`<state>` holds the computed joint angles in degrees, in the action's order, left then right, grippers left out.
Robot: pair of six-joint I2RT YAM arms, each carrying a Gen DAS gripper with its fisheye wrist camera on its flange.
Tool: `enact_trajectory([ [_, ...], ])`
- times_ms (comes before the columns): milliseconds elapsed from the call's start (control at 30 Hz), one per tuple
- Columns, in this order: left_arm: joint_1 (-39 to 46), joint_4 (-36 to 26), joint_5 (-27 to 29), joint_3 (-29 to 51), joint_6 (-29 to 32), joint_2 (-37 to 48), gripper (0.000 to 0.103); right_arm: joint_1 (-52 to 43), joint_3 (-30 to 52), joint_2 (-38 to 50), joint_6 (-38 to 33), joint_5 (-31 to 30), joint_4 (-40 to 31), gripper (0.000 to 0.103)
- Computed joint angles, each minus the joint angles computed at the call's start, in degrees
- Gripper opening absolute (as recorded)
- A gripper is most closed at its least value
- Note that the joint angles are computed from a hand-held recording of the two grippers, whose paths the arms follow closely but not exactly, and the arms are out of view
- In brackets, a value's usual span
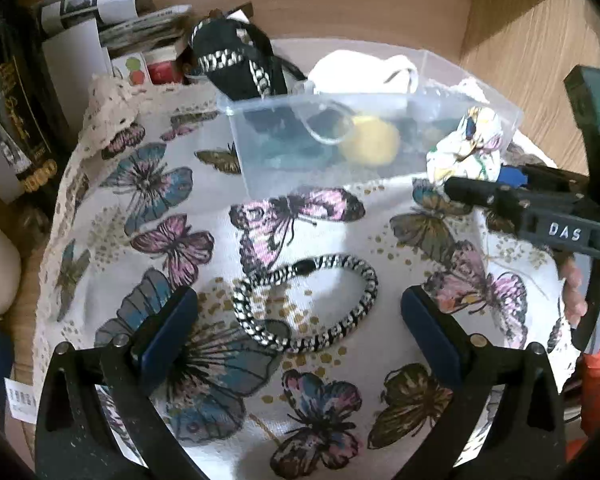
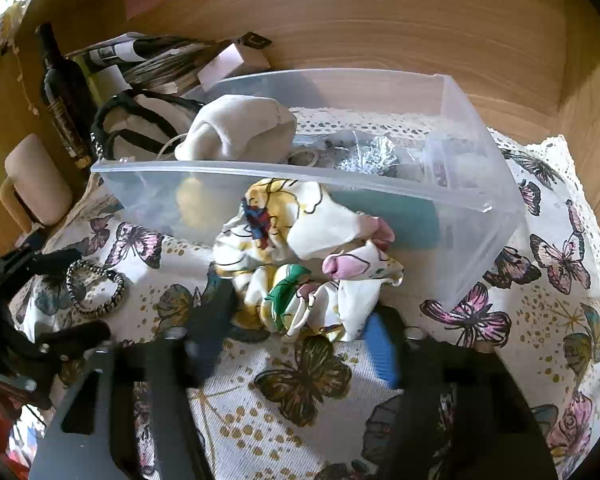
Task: Organize soft objects
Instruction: 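Grasp black-and-white hair tie with left tool while right tool grasps floral scrunchie, then drop hair tie into box with left tool while right tool drops scrunchie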
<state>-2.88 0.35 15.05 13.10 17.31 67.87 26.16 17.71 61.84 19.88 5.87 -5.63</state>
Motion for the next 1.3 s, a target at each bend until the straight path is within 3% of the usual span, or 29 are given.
enact_trajectory([
  [67,-0.3,0.6,-0.3,-1.2,-0.2,-1.6,0.102,-0.4,-1.0,-1.9,-0.3,-0.4,-0.3,0.028],
  [133,0.4,-0.1,1.0,-2.3,0.1,-4.5,0.092,-0.3,-1.5,-2.7,0.0,-0.8,0.0,0.024],
  [167,0.4,-0.9,1.3,-2.3,0.5,-4.6,0.081,0.3,-1.8,-4.0,0.5,-0.3,-0.4,0.021],
  [233,1.4,-1.5,2.7,-2.6,1.1,-5.1,0.074,0.9,-2.7,-6.5,1.1,0.3,-0.8,0.019],
  [333,2.2,-2.8,3.7,-2.7,1.6,-6.8,0.054,2.0,-4.0,-11.5,1.6,1.7,-3.3,0.018],
  [400,4.5,-3.1,5.4,-1.5,3.7,-5.2,0.030,2.4,-4.7,-15.2,1.8,2.5,-5.6,0.017],
  [500,5.9,-6.1,7.0,-0.4,4.5,-6.9,0.012,2.7,-5.2,-21.6,1.9,3.1,-9.9,0.017],
  [800,4.3,-11.9,7.6,1.7,0.9,-16.4,0.009,9.6,-2.6,-35.3,5.1,11.1,-21.6,0.017],
  [1000,1.2,-16.0,7.5,4.4,-1.9,-24.4,0.009,12.4,0.5,-38.3,3.9,15.9,-24.7,0.017],
  [1100,-1.1,-14.6,6.0,5.4,-4.5,-26.0,0.009,11.7,1.8,-37.6,2.1,16.6,-23.5,0.017],
  [1300,-3.4,-8.7,5.2,8.9,-6.8,-20.3,0.009,7.3,3.7,-35.6,-2.7,14.7,-19.3,0.017],
])
